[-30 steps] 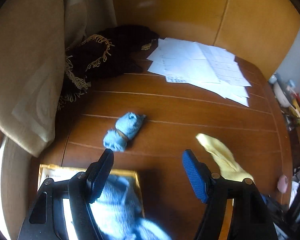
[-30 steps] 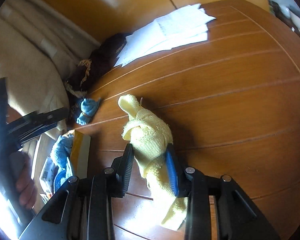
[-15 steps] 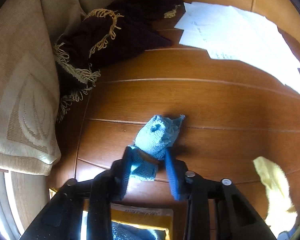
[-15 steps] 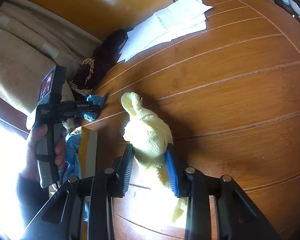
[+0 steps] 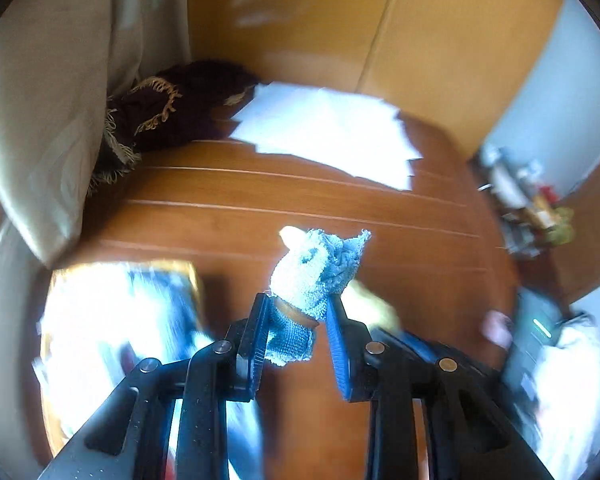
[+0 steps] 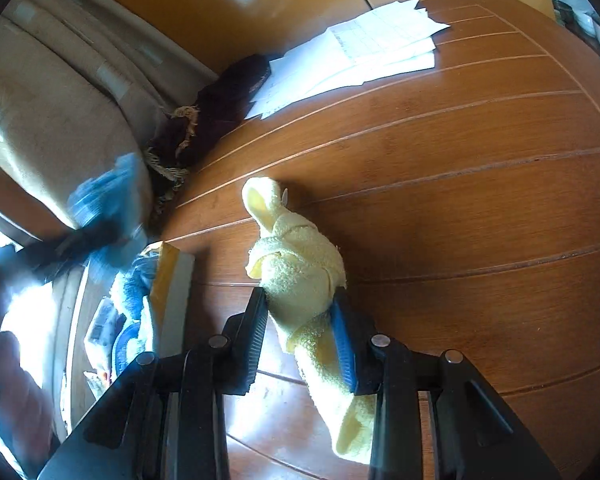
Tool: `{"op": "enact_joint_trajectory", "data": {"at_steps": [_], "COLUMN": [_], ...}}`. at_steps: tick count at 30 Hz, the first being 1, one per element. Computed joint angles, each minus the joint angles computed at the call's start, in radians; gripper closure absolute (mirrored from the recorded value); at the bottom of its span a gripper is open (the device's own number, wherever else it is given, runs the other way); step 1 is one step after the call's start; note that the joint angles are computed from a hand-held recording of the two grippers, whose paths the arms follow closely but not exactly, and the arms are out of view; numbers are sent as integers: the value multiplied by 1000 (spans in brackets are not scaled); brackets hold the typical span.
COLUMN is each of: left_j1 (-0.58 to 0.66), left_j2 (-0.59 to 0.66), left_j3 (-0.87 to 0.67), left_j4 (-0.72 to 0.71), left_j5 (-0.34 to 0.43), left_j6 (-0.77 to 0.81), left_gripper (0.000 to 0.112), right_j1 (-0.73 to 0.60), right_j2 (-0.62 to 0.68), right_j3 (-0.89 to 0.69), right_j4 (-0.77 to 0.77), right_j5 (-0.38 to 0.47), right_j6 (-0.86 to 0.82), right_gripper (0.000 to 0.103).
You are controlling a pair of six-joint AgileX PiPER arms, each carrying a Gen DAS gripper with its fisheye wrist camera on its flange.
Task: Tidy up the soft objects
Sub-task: 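Carry the yellow cloth and blue rolled cloth into the tray with both tools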
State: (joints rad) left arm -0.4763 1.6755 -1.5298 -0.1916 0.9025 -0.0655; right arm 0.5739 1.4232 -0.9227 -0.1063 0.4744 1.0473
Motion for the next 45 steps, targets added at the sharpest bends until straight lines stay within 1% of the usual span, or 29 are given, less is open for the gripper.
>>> {"op": "enact_joint_trajectory", "data": {"at_steps": [1,2,4,5,7,9,11,14,16,20,21,25,28,31,32,34,37,39,41,43,44,45], "left_j1": [1,14,33,53,113,200,299,451,531,646,656,661,623,595,580,548,506,472,461,437,419,394], "left_j2": [-71,-138,-263,-315,-409,-491,-551,-596,-602,-590,-583,-550,-511,-462,-452,-441,-441,-445,-449,-466,-475,-487], "left_j3": [85,165,300,352,432,490,525,558,576,629,637,650,642,641,644,658,690,703,723,747,758,771], "left_j4": [-35,-86,-141,-171,-211,-247,-277,-357,-401,-475,-477,-473,-443,-435,-422,-392,-351,-303,-320,-308,-282,-242], "left_j5": [-38,-69,-101,-109,-114,-105,-86,-41,-16,12,11,-6,-58,-102,-123,-173,-257,-298,-323,-361,-384,-407], "left_j6": [20,56,74,94,115,138,172,272,331,440,451,483,452,455,444,416,376,329,352,335,305,264], "left_gripper": [83,83,83,83,83,83,83,83,83,83,83,83,83,83,83,82,75,63,55,50,45,40], "right_j1": [-4,1,39,68,136,204,273,363,397,419,421,401,360,340,334,322,319,319,320,329,334,340], "right_j2": [-13,-27,-59,-81,-123,-155,-163,-144,-110,-10,25,181,293,385,406,431,428,411,388,353,338,321], "right_j3": [14,27,42,53,68,63,25,-58,-122,-222,-249,-374,-479,-568,-588,-592,-555,-525,-498,-457,-441,-423], "right_j4": [28,23,-60,-128,-291,-430,-531,-634,-638,-586,-569,-472,-351,-286,-260,-217,-223,-254,-291,-352,-386,-430], "right_j5": [-24,-40,-51,-57,-56,-43,-5,46,58,10,6,9,18,67,74,63,16,-16,-39,-68,-75,-81], "right_j6": [-21,-6,87,165,348,497,593,667,647,579,562,450,301,213,186,145,162,198,240,306,343,389], "right_gripper": [72,72,73,73,73,73,73,73,73,73,73,73,73,73,73,72,70,69,68,64,62,57]}}
